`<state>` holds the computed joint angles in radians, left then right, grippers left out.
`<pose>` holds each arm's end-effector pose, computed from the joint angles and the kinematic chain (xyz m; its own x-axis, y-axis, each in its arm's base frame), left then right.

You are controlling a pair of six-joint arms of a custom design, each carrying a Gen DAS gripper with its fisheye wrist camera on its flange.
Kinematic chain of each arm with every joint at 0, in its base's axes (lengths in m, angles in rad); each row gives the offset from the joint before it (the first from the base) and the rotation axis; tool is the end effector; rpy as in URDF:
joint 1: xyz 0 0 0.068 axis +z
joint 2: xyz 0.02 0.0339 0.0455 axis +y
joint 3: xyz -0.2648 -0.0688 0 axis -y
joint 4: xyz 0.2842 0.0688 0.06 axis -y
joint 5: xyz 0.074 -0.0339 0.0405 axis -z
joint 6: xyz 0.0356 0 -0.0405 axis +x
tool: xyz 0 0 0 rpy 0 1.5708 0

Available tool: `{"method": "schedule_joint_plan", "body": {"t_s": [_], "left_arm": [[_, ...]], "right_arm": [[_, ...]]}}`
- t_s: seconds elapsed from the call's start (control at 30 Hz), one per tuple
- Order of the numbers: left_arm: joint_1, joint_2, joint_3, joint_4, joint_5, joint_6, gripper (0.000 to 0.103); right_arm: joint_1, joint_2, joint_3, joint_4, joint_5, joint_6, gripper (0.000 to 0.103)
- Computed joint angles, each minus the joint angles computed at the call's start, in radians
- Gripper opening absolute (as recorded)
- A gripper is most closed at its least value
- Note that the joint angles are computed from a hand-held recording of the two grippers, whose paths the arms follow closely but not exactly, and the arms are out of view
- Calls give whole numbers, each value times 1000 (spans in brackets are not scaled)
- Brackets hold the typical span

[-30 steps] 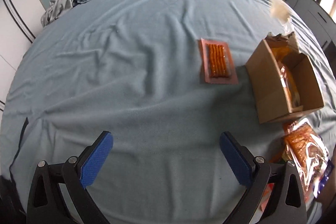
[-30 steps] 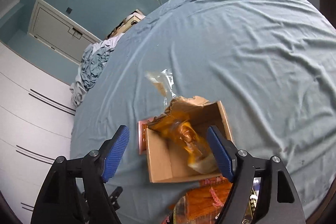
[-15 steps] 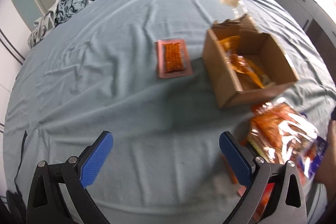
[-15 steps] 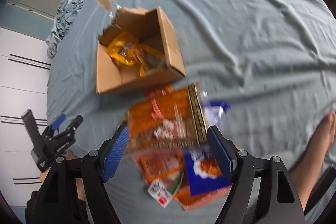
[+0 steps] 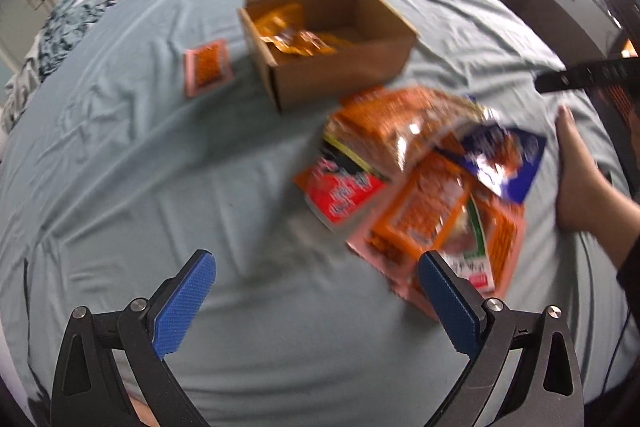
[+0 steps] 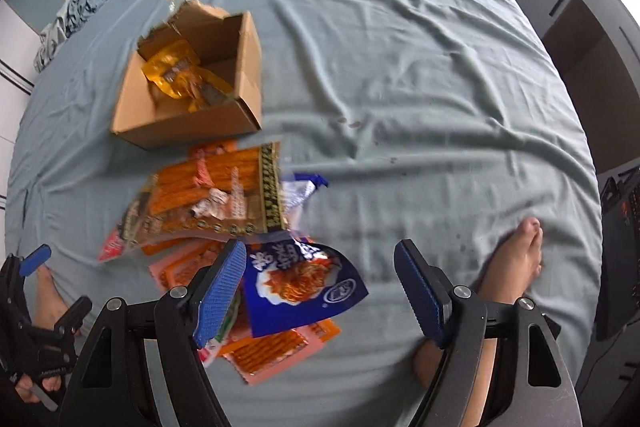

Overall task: Organize snacks
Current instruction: 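Drop the yellow pouch into the cardboard box with the right gripper, then grasp the blue snack bag from the pile with the right gripper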

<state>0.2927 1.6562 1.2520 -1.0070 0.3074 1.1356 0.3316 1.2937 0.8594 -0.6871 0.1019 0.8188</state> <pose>0.3331 0.0891 0.2142 -0.6062 0.7200 -0.3379 0.7607 0.6489 0.0182 0.2642 0.0871 0.2045 -0.7878 0.4972 -0.3637 0.4293 0.8665 0.2547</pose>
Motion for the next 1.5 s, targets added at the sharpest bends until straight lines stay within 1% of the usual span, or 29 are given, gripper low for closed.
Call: {"method": "schedule_joint_plan", "body": {"t_s": [0.07,0.13,0.23,0.3,0.37,0.43,0.5,0.6,0.73,0.83,0.93,1.03,1.07,1.17,1.2,1.27,1.3,1.33,1.37,1.4,1.43,1.5], "left_arm": [[0,-10,-27,-12,-7,39,103],[3,-23,-54,-10,3,70,103],[-11,-46,-100,20,-1,95,103],[-22,-60,-138,46,-14,105,103],[-28,-65,-163,68,-29,121,103],[-46,-93,-221,106,-53,145,103],[-65,-121,-268,132,-68,165,103],[-93,-160,-319,148,-67,178,103],[-129,-221,-391,206,-65,191,103],[-146,-242,-426,250,-74,194,103],[-158,-244,-432,255,-81,189,103],[-159,-250,-433,258,-79,189,103],[-157,-253,-431,255,-76,190,103],[-151,-263,-431,249,-68,195,103],[-151,-262,-430,250,-67,195,103],[-150,-258,-428,253,-70,189,103],[-149,-255,-426,251,-71,188,103],[-147,-251,-423,251,-72,188,103],[-144,-247,-420,250,-73,189,103],[-141,-244,-417,249,-72,190,103],[-137,-242,-414,247,-69,193,103],[-130,-234,-401,241,-58,197,103]], "right_arm": [[-13,72,-6,59,-46,-24,76],[-45,118,-19,122,-130,-45,76],[-79,171,-29,190,-232,-59,76],[-79,218,-12,210,-258,-94,76],[-70,247,6,208,-249,-131,76],[-52,276,29,200,-237,-160,76],[-35,287,38,191,-228,-170,76],[-25,318,47,192,-216,-181,76],[-17,326,58,174,-169,-175,76],[-35,328,53,189,-187,-156,76],[-59,364,66,212,-203,-152,76],[-53,402,104,214,-157,-166,76],[-40,427,134,203,-140,-190,76],[-8,548,253,145,-166,-275,76],[3,591,296,113,-150,-291,77],[32,697,390,49,-59,-319,88],[47,770,448,5,-9,-343,88],[50,798,463,-3,-13,-360,92],[48,814,470,-3,-45,-371,98],[47,829,481,-16,-71,-378,98],[49,831,485,-25,-74,-380,97],[44,814,480,-43,-119,-391,79]]}}
